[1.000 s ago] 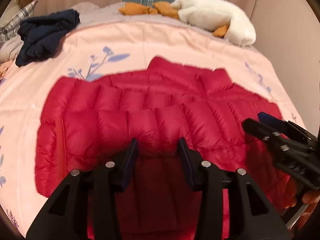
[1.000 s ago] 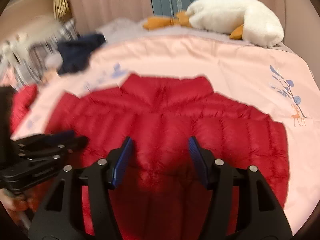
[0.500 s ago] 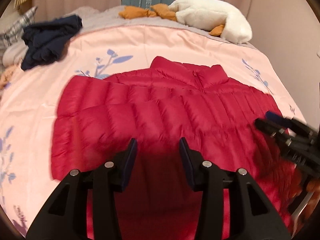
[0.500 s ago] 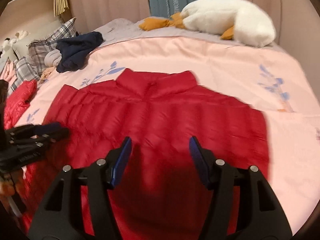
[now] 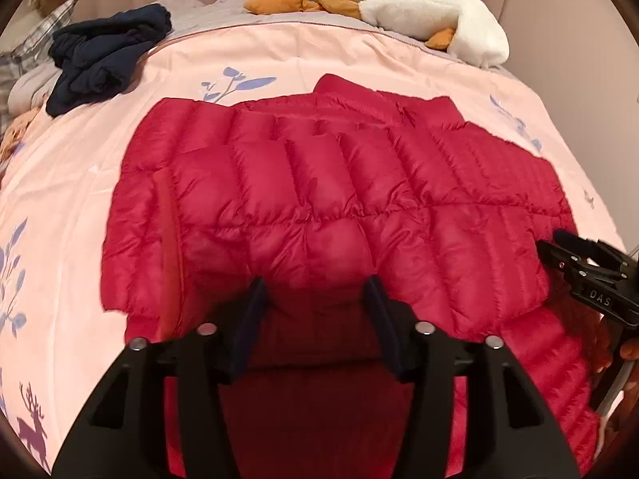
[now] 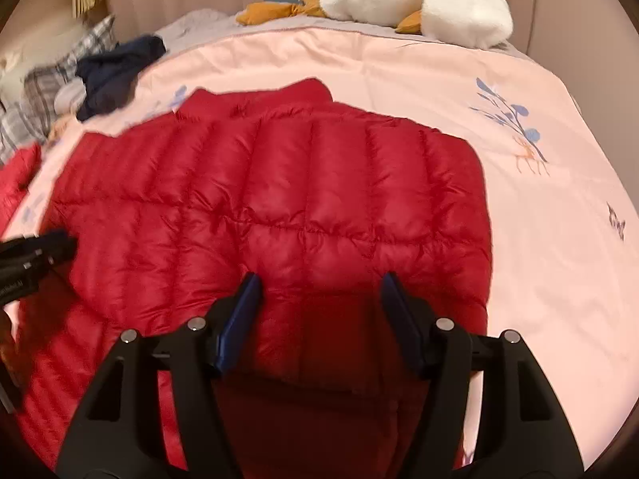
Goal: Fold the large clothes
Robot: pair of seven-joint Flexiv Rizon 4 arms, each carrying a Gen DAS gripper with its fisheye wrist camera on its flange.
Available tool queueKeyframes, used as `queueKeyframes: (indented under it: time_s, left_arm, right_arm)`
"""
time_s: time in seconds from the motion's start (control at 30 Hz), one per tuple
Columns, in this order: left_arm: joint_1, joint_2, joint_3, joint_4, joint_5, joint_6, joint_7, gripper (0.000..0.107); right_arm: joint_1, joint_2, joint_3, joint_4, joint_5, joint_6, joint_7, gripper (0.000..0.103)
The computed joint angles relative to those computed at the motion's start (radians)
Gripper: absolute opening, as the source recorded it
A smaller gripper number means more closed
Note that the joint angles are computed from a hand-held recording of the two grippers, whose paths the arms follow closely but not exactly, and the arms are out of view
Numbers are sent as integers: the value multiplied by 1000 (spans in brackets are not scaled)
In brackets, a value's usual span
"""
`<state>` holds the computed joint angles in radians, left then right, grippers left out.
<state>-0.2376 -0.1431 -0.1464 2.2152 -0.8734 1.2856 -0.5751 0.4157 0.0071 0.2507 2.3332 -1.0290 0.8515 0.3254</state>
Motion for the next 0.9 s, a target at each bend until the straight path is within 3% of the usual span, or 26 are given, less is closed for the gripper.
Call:
queueKeyframes:
  time_s: [0.1,0.17,0.27,0.43,0.6,0.77,0.9]
  left_arm:
    - [4,69,15,44,-93,-44,66,72]
    - [-2,127,48,83,-152,-83,117,83]
    - [11,214,123,142,-192,-193,158,89]
    - [100,328,255,234,-144,-401,154,91]
    - [213,383,339,298,-72,-596,144,91]
    - [319,400,396,330,-43,-833,151,91]
    - [376,415,405,347,-33,-950,168,91]
  right_arm:
    - [9,57,27,25,-24,-7,40,73]
    - [27,104,64,45,-19,-51,75,83]
    - [43,175,104,97,11,-32,143,85]
    - [90,300,202,187,80,-30,288,90]
    - [150,408,306,266,155,-39,492,91]
    - [179,444,359,327,134,28,706,91]
    - [196,424,376,341,77,71,835,91]
